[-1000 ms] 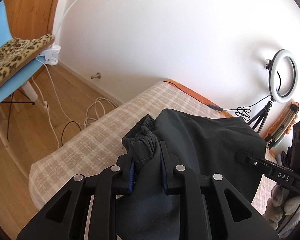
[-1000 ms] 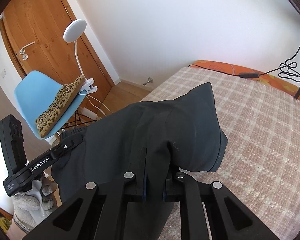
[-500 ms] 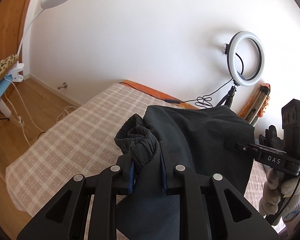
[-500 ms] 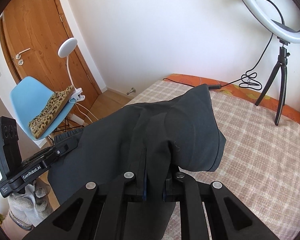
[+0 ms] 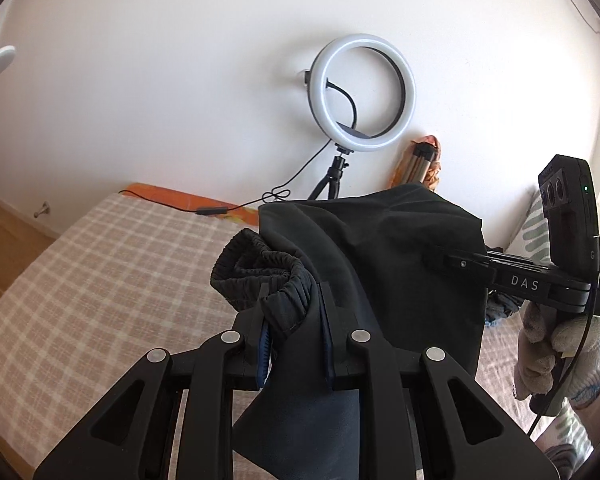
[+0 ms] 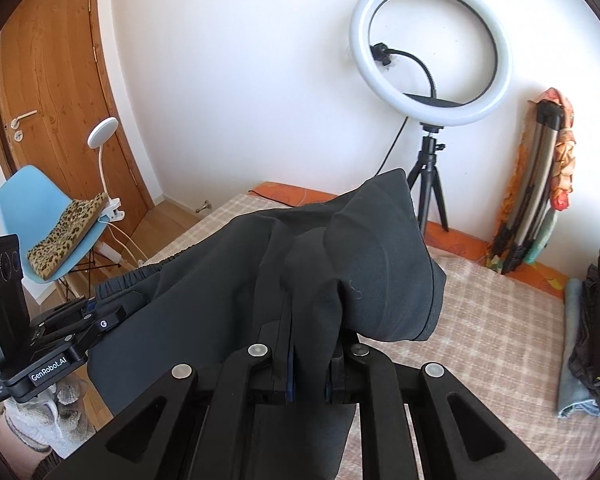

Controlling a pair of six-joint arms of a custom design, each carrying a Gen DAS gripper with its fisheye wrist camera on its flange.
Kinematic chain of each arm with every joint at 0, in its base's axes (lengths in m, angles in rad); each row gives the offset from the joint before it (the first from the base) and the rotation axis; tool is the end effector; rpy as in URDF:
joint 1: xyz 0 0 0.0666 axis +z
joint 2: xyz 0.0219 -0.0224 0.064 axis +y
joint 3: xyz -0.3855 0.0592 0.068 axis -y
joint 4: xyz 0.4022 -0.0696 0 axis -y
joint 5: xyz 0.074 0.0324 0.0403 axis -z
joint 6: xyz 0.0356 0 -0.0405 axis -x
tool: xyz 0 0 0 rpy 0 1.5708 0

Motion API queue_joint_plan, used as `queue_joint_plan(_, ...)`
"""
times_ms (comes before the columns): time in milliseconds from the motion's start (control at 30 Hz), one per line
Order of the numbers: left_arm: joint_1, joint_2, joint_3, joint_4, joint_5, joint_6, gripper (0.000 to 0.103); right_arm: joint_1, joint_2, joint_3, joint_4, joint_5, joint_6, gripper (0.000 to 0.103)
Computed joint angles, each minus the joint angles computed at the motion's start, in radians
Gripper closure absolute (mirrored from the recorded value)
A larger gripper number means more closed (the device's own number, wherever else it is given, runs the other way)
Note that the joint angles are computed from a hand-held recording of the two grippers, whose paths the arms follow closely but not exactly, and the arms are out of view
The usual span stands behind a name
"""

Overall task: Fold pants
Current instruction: 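Lift the pants bundle with both tools and carry it toward the green-striped pillow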

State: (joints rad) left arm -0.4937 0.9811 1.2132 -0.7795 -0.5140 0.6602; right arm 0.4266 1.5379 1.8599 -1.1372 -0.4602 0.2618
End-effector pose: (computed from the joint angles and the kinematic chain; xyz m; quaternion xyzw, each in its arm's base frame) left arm 0.3119 -0.1484 0.5265 -0.1942 0.8300 -0.0726 0.5178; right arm 0.4772 0.2338 0.5682 -0.3846 0.8235 0.2408 0.3405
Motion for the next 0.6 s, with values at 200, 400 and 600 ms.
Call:
queue_joint_plan(200,-0.078,0.148,0.127,0.055,0.001,-0.029,0.084,-0.135,0.004,0.068,-0.053,-0.005,0.078,0.095)
queue_joint_plan(400,-0.136,0.317,0.292,0.096,0.02,-0.075,0.084,-0.274,0.049,0.171,-0.095,-0.008,0.14,0.095)
queue_joint_plan(600,-0.171,0.509,0.502,0.116,0.053,-0.137,0.084,-0.402,0.16,0.361,-0.157,-0.01,0.164,0.095)
